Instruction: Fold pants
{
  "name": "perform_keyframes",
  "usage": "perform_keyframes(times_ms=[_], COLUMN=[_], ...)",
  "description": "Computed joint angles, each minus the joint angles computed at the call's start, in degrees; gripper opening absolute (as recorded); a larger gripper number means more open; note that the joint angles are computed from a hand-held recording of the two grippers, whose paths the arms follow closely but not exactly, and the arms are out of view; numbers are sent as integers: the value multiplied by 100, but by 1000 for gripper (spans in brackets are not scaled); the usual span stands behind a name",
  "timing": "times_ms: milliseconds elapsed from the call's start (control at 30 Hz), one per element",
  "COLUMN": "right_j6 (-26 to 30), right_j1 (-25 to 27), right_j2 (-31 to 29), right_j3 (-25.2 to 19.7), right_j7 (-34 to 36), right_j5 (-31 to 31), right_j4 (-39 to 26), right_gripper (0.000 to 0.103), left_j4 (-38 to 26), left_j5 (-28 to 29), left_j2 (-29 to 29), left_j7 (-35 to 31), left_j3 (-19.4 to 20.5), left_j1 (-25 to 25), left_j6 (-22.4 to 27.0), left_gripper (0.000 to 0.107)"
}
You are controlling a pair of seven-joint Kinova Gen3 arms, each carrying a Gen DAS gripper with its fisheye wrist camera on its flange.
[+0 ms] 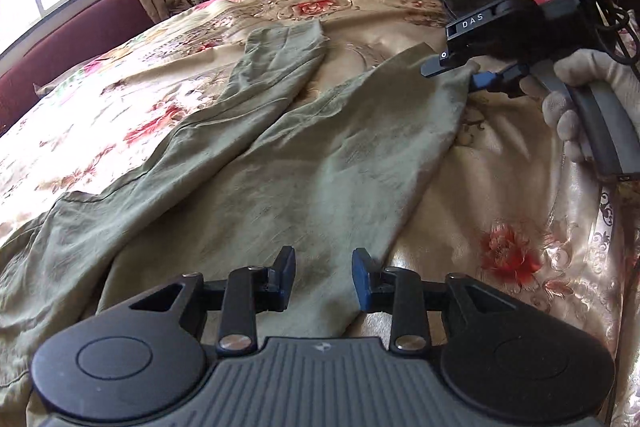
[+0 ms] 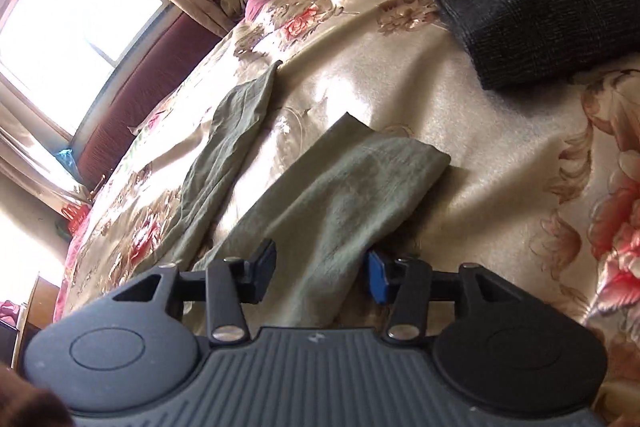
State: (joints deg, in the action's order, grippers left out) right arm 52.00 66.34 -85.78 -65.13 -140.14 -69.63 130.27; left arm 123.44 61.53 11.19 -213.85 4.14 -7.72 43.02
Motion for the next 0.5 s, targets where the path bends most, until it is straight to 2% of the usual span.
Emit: perform_keyframes(times_ms=[33,67,167,267,333,400,500], right_j6=[-45,-167,-175,-19,325,791,1490], right_j1=[16,-12,-124,-284,-384,-468,-367], right_j2=[68,190,31,-314,-348,-133,628], right_j3=[-5,-3,577,1373,1659,1520,761], right_j7=[82,79,143,391,442,362,245], right_j5=[-128,-236,-3,696,1162,1628,2186], right_j4=[111,242,283,-12,-248,-456,-752], right_gripper=[10,4,4,4,5,7,10], left_j4=[11,2,-54,-83,-113,-102,44], left_j5=[22,11,32,137,127,19,-177], left_j2=[1,4,9,-71,-79,-23,26], left_j7=[-12,33,22,-26,43,157,95], left_j3=[27,50,116,103,49,19,25], left_j1=[44,94,167,128,91,129,186], left_j6=[-68,-117,-154,71,327,379,109], left_gripper=[46,46,46,46,47,50,50])
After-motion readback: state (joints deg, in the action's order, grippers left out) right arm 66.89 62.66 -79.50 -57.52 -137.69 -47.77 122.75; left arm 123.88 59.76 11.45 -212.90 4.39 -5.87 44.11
